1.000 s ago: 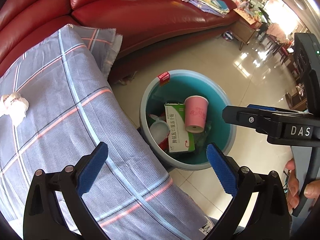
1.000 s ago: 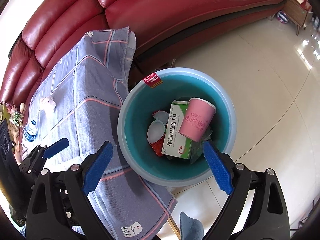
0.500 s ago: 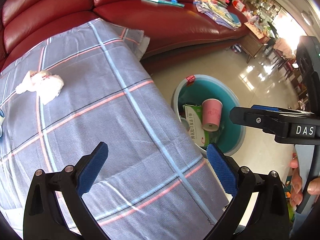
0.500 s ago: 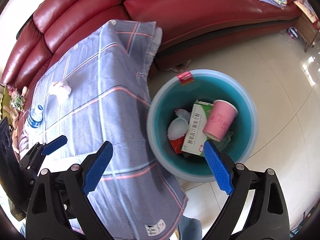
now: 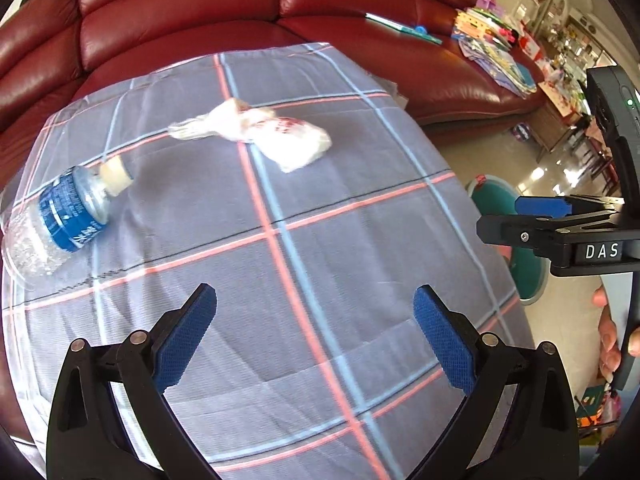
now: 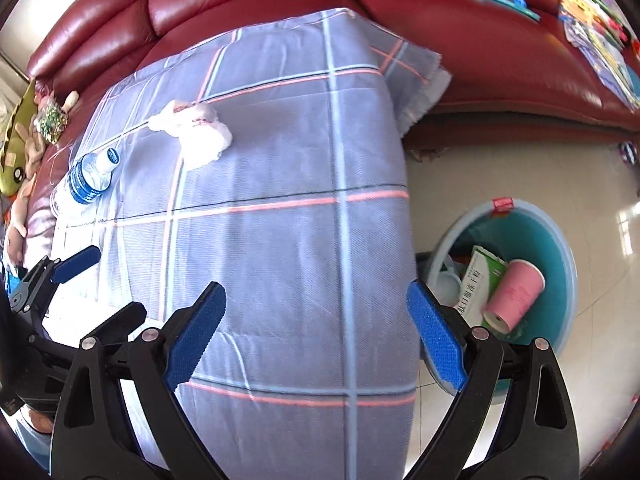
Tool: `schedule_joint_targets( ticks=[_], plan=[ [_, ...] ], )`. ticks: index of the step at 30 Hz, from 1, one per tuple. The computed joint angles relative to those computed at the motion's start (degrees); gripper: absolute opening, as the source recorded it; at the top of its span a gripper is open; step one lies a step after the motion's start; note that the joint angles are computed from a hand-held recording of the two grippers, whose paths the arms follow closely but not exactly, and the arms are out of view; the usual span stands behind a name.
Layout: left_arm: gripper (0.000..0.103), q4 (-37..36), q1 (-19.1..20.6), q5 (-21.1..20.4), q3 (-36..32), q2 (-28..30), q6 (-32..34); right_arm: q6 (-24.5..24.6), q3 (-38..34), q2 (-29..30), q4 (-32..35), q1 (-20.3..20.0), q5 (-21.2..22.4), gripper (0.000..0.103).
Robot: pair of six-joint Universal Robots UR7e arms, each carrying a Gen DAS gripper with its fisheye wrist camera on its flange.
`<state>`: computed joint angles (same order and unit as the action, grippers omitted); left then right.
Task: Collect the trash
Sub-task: 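Move both tools back to the cloth toward the bottle and plastic bag, then grasp the clear plastic bag with the right tool while the left tool grasps the water bottle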
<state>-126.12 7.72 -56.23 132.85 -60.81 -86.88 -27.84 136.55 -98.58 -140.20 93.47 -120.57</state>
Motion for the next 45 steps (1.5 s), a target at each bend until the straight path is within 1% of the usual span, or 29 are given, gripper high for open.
schedule_joint_targets(
  ticks=[3, 7, 13, 16, 18, 21, 24, 27, 29, 31, 33, 35, 38, 45],
  plan=[
    [0.099, 6.0, -0.9, 0.2, 2.9, -6.0, -3.5, 3.3, -0.9, 4.5, 0.5, 4.1, -1.0, 0.088],
    [0.099, 15.4, -1.6, 0.8, 5.8, -15.3, -5.8, 8.4, -2.2, 9.5, 1.3, 8.5, -1.1, 0.088],
    [0.099, 28.9, 0.3, 2.0, 7.0, -27.3, -2.4, 13.0, -2.7, 15.1, 1.4, 13.2, -1.7, 0.088],
    [0.099, 31.8, 2.9, 3.2, 7.1, -31.3, 1.8, 15.3, -3.3, 17.7, 1.4, 14.5, -2.0, 0.088],
    [0.099, 31.9, 5.0, 4.1, 7.1, -32.3, 5.3, 17.0, -3.8, 19.3, 1.5, 15.1, -2.0, 0.088],
    [0.099, 28.7, 8.3, 4.5, 7.8, -33.0, 11.9, 18.2, -4.5, 21.6, 1.1, 16.3, -2.4, 0.088],
    [0.099, 25.1, 11.4, 4.0, 8.7, -33.1, 16.9, 17.5, -5.7, 23.9, 0.5, 17.4, -3.3, 0.088],
    [0.099, 21.9, 12.8, 3.5, 10.1, -33.1, 18.9, 15.8, -7.1, 26.5, -0.9, 18.0, -5.1, 0.088],
    [0.099, 20.1, 12.8, 3.4, 11.2, -33.1, 18.9, 15.0, -8.2, 28.3, -1.6, 18.0, -6.2, 0.088],
    [0.095, 20.2, 12.4, 4.0, 11.6, -32.6, 17.8, 13.7, -8.9, 29.6, -2.6, 17.7, -7.2, 0.088],
    [0.083, 19.6, 12.0, 4.3, 12.0, -32.4, 16.7, 12.4, -9.7, 31.0, -4.0, 17.3, -7.9, 0.088],
    [0.076, 18.3, 11.9, 4.4, 12.4, -32.6, 15.5, 11.1, -10.5, 32.4, -5.2, 16.8, -8.6, 0.088],
    [0.075, 17.4, 11.7, 5.0, 12.5, -32.1, 13.9, 9.2, -11.6, 34.4, -7.2, 16.2, -9.4, 0.088],
    [0.076, 17.3, 12.3, 5.0, 11.6, -30.9, 11.3, 5.2, -14.8, 38.3, -9.4, 14.5, -8.5, 0.088]
  ],
)
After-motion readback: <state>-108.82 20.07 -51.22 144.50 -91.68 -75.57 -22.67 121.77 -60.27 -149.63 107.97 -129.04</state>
